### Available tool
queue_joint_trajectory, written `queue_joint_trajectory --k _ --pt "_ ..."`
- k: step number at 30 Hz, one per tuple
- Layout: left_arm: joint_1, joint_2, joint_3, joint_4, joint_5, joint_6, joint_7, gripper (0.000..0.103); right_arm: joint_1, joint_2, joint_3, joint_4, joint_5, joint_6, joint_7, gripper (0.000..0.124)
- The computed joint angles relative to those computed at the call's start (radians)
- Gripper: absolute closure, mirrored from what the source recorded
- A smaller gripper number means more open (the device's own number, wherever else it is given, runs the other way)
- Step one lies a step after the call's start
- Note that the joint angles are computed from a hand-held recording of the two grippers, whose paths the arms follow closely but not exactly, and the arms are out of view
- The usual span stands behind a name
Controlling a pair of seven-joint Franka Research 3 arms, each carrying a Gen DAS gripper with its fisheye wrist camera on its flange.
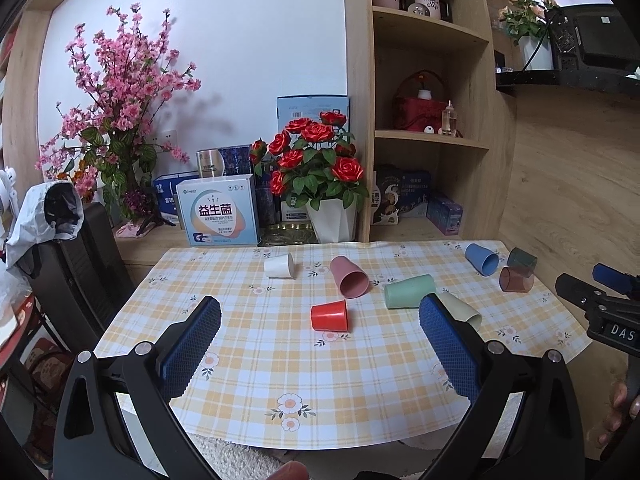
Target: Flip cup upside down
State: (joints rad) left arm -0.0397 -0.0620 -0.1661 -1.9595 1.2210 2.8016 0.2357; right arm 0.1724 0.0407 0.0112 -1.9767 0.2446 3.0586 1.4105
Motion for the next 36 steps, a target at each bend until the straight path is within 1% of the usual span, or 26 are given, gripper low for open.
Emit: queue_joint_trajectory --k 5,17,27,30,36 --pt "0.0 -0.003 0.0 -0.002 0.007 0.003 -0.008 0.006 0.0 -0.001 0.001 -0.002 0.004 0.002 -0.004 0.035" --pt "-0.002 0.003 0.001 0.008 -0.048 -0.014 0.038 0.006 0.001 0.0 0.002 0.0 0.01 0.002 -0.01 0.035" --pt "0.002 0.0 0.003 0.007 -0.036 -0.01 0.026 0.006 0.002 -0.001 0.002 0.005 0.011 0.004 -0.011 0.035" --pt "0.004 -0.002 0.002 0.007 -0.021 -0.009 0.012 0.006 -0.003 -0.002 0.012 0.008 0.07 0.01 -0.068 0.035" --pt "0.005 -0.008 -0.002 0.006 0.03 -0.007 -0.032 0.006 -0.001 -0.005 0.016 0.006 0.121 0.036 -0.12 0.035"
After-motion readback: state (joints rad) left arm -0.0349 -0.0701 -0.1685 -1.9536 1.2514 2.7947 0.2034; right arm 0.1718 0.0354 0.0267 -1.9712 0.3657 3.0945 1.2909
